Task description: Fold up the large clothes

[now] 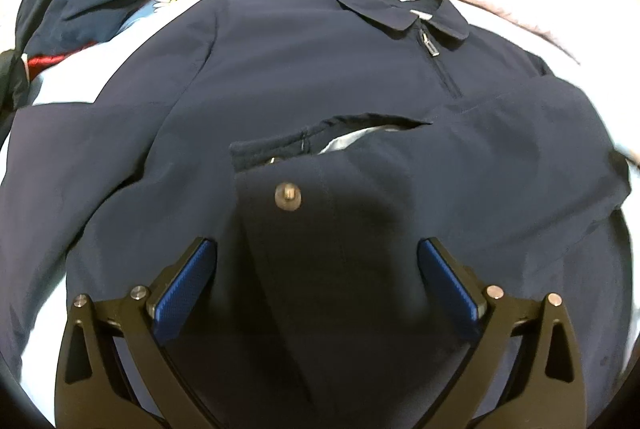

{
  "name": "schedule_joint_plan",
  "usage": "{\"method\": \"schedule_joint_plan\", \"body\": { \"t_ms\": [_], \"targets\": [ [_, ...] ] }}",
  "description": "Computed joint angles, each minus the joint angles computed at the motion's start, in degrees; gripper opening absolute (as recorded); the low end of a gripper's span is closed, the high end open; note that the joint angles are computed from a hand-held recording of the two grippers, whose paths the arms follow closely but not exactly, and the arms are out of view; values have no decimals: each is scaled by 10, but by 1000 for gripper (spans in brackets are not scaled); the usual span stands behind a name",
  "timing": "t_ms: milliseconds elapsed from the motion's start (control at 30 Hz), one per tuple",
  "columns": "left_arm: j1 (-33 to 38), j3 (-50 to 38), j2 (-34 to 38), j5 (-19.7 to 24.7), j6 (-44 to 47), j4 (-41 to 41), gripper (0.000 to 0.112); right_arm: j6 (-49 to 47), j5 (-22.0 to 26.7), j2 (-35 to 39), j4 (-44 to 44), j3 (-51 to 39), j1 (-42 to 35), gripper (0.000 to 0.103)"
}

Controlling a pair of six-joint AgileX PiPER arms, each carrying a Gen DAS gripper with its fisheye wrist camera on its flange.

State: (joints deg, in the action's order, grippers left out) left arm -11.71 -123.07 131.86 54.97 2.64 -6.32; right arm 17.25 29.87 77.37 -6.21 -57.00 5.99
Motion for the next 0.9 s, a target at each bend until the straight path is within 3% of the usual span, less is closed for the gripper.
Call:
{"method": "schedule_joint_plan", "body": {
  "t_ms": [133, 233, 300, 367, 433, 567, 667, 800, 900],
  "targets": [
    [37, 151, -112, -58, 50, -92, 101, 162, 32, 44, -174, 4, 66, 16],
    [106, 289, -218, -88, 137, -209, 102, 208, 70, 23, -164, -15, 90, 24],
    [172, 371, -278, -87, 197, -282, 102, 227, 45, -37, -156, 9, 115, 31],
    [259, 442, -321, -65, 264, -365, 102, 312, 51, -84, -221, 30, 175, 59],
    [354, 497, -348, -38, 302, -423, 102, 389, 56, -121, -282, 52, 241, 68],
    [536, 551, -348, 22, 342, -506, 102, 529, 96, -143, -367, 73, 377, 69],
    [631, 564, -316, 81, 361, -564, 102, 622, 75, -146, -398, 103, 439, 69],
    [676, 576, -277, 113, 365, -630, 102, 783, 72, -137, -469, 139, 519, 69],
    [673, 562, -257, 112, 352, -669, 102, 790, 34, -116, -448, 139, 510, 69]
  ]
}}
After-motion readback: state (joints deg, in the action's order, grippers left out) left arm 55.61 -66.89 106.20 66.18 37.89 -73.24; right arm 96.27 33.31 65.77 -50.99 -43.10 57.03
